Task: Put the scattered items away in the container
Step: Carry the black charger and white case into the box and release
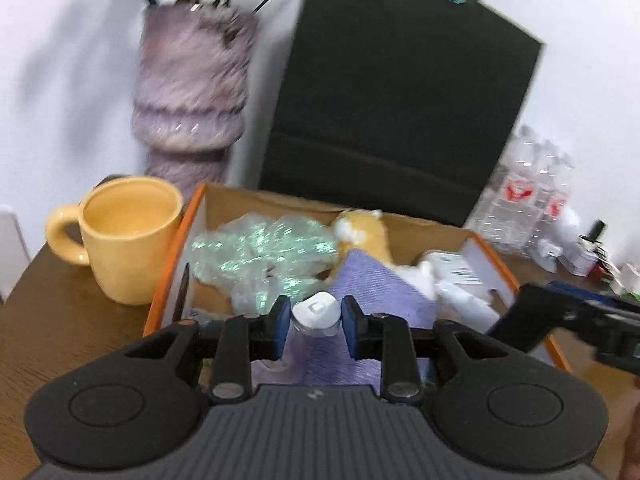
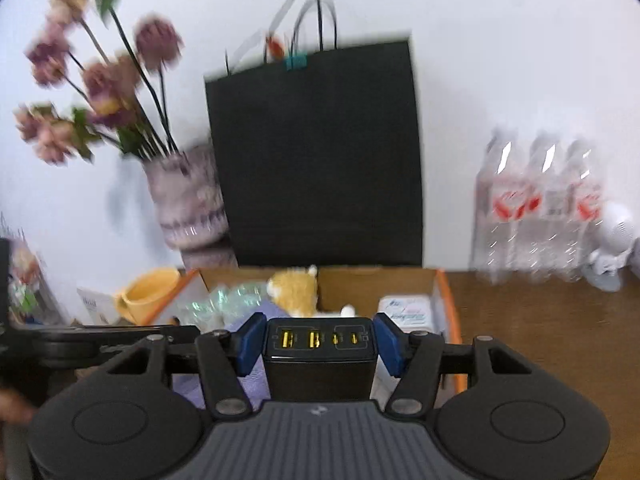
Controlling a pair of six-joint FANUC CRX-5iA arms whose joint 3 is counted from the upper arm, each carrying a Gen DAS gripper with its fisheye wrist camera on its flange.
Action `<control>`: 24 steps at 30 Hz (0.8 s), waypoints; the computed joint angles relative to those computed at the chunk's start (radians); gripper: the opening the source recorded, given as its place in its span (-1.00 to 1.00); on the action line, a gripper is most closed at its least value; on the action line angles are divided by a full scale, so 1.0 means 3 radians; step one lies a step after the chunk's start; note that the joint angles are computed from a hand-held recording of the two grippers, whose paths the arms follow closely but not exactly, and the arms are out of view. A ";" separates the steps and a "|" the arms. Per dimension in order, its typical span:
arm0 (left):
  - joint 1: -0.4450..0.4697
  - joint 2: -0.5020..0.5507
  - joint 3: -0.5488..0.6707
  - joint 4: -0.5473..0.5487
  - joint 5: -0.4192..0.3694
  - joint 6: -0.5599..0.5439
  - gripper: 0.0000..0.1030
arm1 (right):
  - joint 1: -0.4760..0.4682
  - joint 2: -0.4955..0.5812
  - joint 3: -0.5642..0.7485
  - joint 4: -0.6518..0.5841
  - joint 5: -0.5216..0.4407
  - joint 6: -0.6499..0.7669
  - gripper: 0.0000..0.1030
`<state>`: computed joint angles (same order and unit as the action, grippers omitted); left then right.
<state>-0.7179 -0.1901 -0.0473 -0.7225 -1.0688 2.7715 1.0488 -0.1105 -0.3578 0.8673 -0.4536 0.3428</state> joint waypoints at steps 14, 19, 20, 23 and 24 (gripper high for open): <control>0.1112 -0.0126 -0.0545 0.1402 0.1074 -0.0785 0.05 | -0.0179 0.0729 0.0704 -0.0530 -0.0060 0.0313 0.36; 0.1163 -0.0372 -0.0719 0.1611 0.1278 -0.0951 0.69 | -0.0081 0.0672 0.0773 -0.0546 -0.0468 0.0436 0.46; 0.1100 -0.0386 -0.0670 0.1499 0.1229 -0.0887 0.81 | -0.0054 0.0684 0.0872 -0.0728 -0.0642 0.0644 0.46; 0.0893 -0.0400 -0.0500 0.1157 0.1042 -0.0743 0.99 | -0.0063 0.0665 0.1038 -0.1154 -0.0915 0.1014 0.45; 0.0853 -0.0403 -0.0462 0.1112 0.0998 -0.0753 1.00 | -0.0084 0.0643 0.1067 -0.1274 -0.0965 0.1073 0.44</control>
<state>-0.4621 -0.3110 -0.1858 -0.3889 -0.7696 2.5455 1.0235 0.0823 -0.0378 0.4852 -0.7430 0.6647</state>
